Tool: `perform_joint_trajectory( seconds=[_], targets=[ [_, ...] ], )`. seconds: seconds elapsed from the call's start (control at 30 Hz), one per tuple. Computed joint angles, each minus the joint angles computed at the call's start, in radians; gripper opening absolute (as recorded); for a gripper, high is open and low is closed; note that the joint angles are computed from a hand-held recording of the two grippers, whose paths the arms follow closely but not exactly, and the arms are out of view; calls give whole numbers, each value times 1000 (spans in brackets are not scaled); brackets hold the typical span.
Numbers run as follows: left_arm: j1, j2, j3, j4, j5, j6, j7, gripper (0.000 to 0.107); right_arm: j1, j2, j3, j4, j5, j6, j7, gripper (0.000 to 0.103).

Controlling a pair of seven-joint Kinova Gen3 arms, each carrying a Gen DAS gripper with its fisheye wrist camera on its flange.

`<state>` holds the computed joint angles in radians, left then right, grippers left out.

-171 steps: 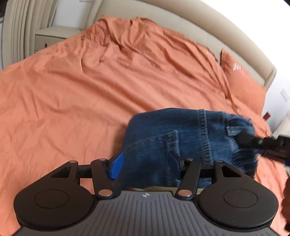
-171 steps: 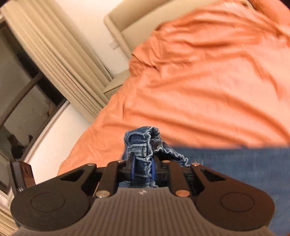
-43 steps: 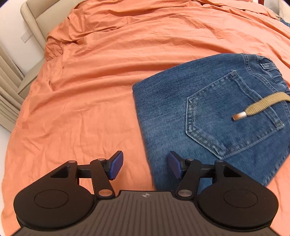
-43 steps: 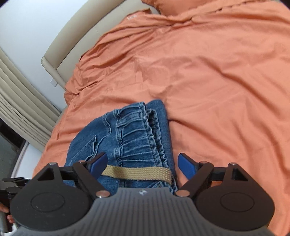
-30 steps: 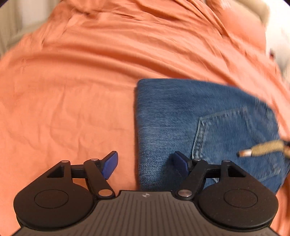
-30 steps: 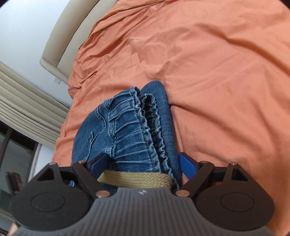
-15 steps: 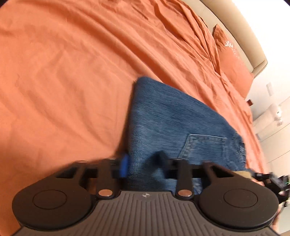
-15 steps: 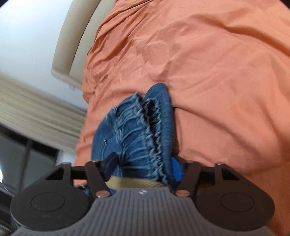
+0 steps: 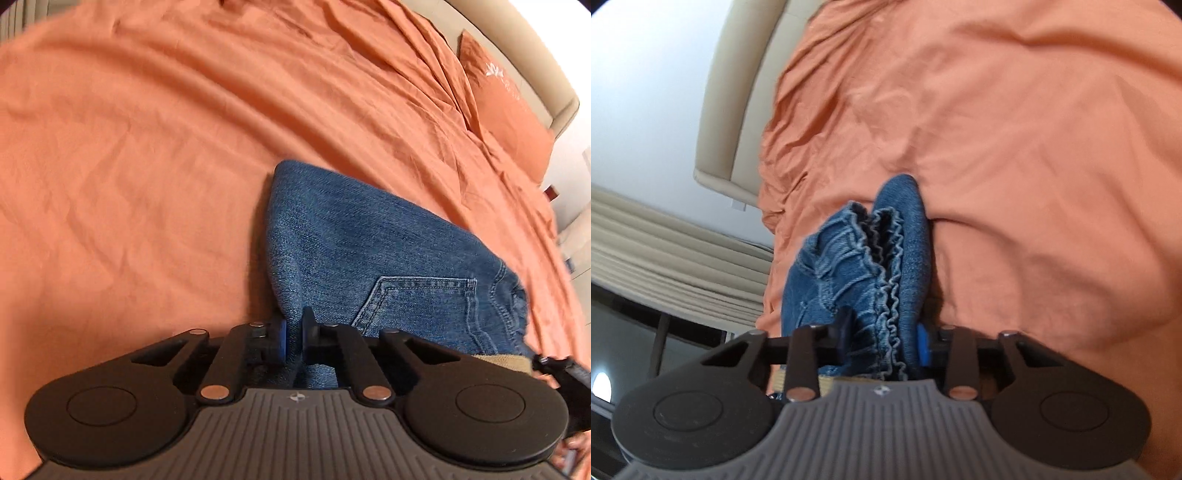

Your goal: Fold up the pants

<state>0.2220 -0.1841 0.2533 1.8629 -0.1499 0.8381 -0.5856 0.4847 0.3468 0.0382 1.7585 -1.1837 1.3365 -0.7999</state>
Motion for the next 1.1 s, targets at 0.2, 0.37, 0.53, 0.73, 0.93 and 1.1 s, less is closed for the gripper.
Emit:
perform_joint_trajectory(
  seconds=[0.2, 0.37, 0.53, 0.73, 0.93, 1.1],
  targets=[
    [36, 32, 65, -134, -120, 182, 47, 6, -5, -72, 5, -32, 12, 42, 49, 19],
    [74, 0, 76, -202, -176, 292, 22, 6, -4, -137, 30, -24, 9, 125, 74, 18],
    [51, -94, 61, -242, -158, 381, -52, 6, -43, -224, 59, -2, -10, 174, 64, 18],
    [-1, -229, -6, -269, -105, 466, -194, 6, -155, -352, 72, 0, 2, 176, -10, 18],
    [-44, -353, -129, -265, -59, 518, -331, 6, -314, -458, 33, -20, 35, 99, -117, 18],
    [-63, -420, -255, -256, -34, 548, -467, 6, -443, -497, -32, -14, 57, -17, -191, 18]
  ],
)
